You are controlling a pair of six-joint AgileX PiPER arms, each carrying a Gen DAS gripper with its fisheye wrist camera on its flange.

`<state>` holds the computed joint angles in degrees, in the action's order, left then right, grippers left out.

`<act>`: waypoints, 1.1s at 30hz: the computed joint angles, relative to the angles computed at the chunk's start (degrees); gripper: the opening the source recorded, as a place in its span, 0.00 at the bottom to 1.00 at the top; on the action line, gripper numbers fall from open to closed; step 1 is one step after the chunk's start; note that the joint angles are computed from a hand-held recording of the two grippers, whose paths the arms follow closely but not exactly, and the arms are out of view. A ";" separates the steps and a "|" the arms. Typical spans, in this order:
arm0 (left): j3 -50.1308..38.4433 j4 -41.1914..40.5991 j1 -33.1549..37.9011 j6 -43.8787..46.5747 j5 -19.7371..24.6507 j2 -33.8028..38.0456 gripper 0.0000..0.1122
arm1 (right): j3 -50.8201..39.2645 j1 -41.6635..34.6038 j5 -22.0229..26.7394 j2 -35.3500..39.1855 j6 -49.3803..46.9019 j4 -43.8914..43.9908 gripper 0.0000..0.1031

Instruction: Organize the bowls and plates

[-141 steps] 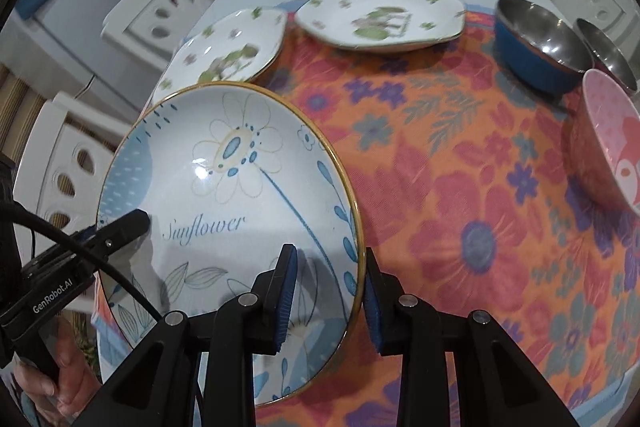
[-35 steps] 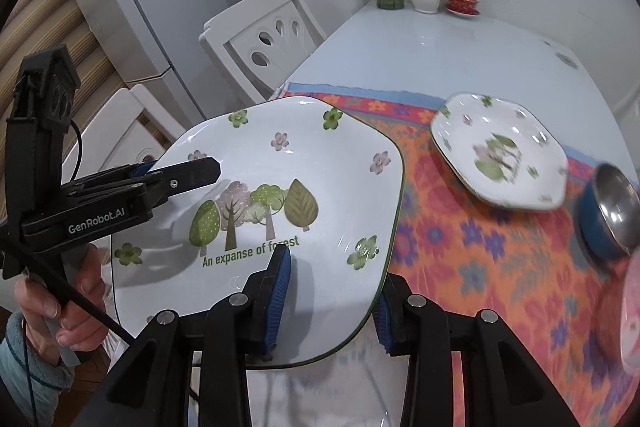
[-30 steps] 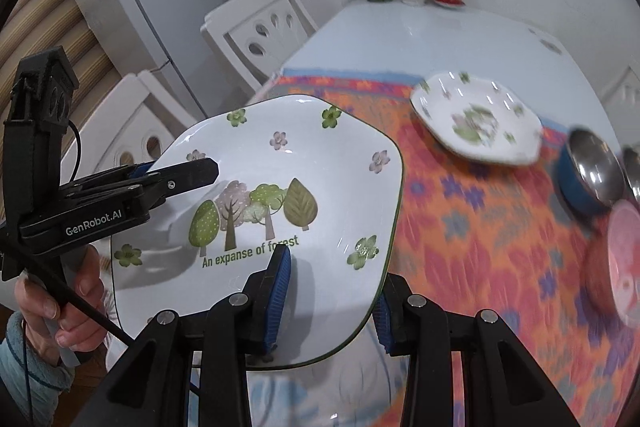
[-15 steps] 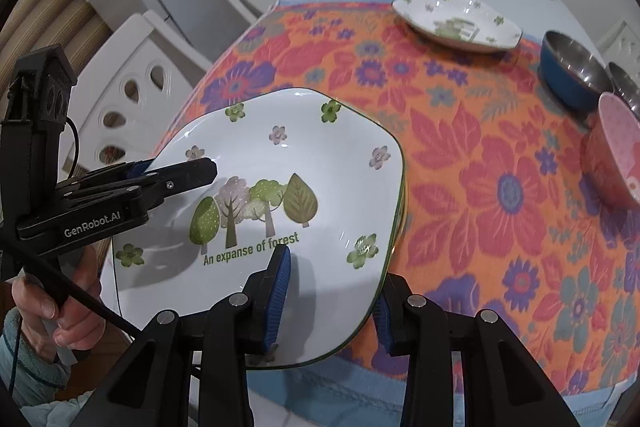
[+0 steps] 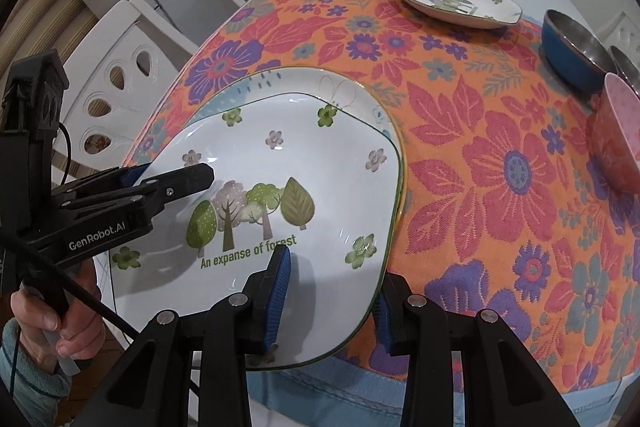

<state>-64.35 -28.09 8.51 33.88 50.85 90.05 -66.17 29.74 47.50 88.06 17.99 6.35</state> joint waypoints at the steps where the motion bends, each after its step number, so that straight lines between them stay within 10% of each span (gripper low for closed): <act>1: -0.39 0.13 -0.20 -0.15 0.04 0.35 0.38 | -0.25 0.02 0.05 0.25 0.85 -0.79 0.35; 33: -10.13 0.59 3.20 -6.56 6.61 3.91 0.45 | -5.62 3.01 9.61 2.22 7.29 -6.90 0.36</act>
<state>-74.48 -27.50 11.71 27.33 57.46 93.96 -71.80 32.76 57.11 90.28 25.28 -0.56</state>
